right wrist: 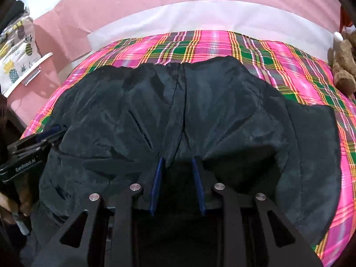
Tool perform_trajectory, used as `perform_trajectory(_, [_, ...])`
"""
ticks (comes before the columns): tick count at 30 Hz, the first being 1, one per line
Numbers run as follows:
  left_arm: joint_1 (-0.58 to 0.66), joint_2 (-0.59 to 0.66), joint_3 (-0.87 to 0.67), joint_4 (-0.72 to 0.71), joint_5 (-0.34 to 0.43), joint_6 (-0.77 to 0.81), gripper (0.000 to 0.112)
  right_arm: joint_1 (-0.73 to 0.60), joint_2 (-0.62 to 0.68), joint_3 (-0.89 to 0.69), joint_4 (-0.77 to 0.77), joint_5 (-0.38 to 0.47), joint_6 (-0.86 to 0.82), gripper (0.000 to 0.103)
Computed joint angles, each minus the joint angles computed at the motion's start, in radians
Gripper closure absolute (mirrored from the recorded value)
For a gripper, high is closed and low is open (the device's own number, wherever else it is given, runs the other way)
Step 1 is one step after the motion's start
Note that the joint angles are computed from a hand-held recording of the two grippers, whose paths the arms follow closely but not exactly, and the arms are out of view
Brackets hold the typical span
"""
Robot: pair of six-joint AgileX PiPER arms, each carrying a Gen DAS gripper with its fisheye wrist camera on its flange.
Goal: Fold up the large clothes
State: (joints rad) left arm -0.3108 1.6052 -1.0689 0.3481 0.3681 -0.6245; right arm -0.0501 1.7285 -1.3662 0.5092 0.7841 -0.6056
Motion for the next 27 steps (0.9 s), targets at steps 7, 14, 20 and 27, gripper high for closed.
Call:
perform_trajectory(7, [-0.063,-0.205,0.060,-0.180,0.063,0.116,0.067,-0.043,-0.174,0.123,0.145,0.106,-0.118,0.076])
perform_trajectory(14, [-0.114,-0.047,0.069,-0.244,0.040,0.156,0.065,0.011,-0.063,0.166,0.082,0.017,-0.106,0.077])
perform_trajectory(20, [-0.137,-0.011,0.035,-0.126,0.057,0.032,0.064,0.056,-0.059,0.204,0.048,-0.086,-0.089,0.077])
perform_trajectory(27, [-0.164,0.004,0.050,0.013,0.033,-0.111,0.064,0.067,-0.071,0.235,0.068,-0.125,-0.102,0.077])
